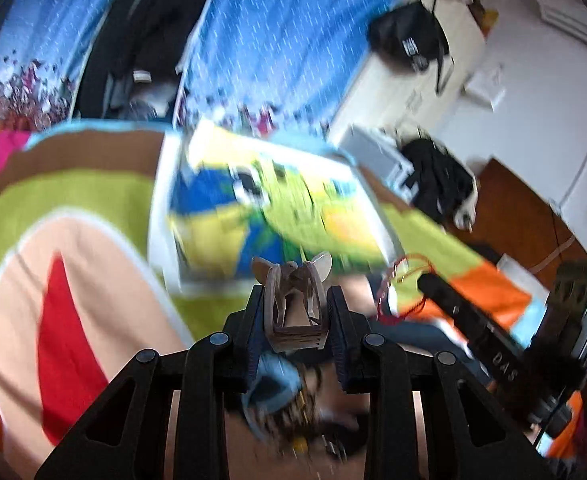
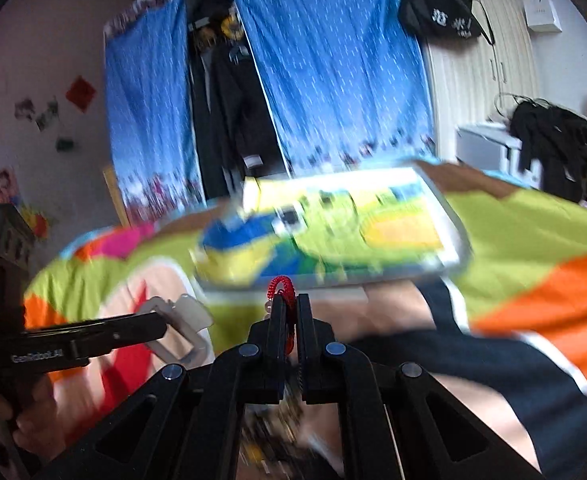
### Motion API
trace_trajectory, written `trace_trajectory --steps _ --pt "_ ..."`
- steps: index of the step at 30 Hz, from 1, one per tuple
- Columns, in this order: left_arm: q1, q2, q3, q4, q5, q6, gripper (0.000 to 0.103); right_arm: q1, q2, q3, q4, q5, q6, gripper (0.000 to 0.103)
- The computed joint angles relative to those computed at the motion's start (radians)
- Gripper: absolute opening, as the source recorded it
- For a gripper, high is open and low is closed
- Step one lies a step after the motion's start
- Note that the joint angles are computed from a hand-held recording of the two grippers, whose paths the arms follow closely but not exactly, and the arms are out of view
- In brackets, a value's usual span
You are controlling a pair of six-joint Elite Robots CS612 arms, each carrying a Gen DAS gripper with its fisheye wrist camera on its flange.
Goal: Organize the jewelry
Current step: 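Carry the clip with the left tool into the silver tray while the right tool drops the bracelet there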
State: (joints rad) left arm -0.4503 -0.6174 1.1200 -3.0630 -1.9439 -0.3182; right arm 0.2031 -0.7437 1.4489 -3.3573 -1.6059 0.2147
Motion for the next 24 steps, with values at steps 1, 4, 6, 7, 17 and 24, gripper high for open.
trace_trajectory --steps 1,4,6,7,17,24 --pt "0.003 0.020 -0.041 0.000 0.011 -0.001 0.025 -0.003 0.015 -0.030 -0.004 0.012 0.010 0.005" --pt "0.014 0.080 -0.154 0.030 0.007 -0.013 0.026 -0.016 0.059 -0.115 0.006 0.050 0.050 0.005" --pt "0.021 0.122 -0.228 0.071 -0.007 -0.039 0.026 -0.024 0.087 -0.168 0.031 0.072 0.073 0.005" --pt "0.024 0.151 -0.281 0.110 -0.014 -0.057 0.026 -0.027 0.099 -0.191 0.044 0.081 0.083 0.005" --pt "0.033 0.250 -0.420 0.282 -0.016 -0.018 0.026 -0.045 0.217 -0.388 0.242 0.112 0.149 0.005" --pt "0.018 0.220 -0.382 0.290 0.059 0.063 0.030 -0.040 0.237 -0.406 0.336 0.041 0.131 0.006"
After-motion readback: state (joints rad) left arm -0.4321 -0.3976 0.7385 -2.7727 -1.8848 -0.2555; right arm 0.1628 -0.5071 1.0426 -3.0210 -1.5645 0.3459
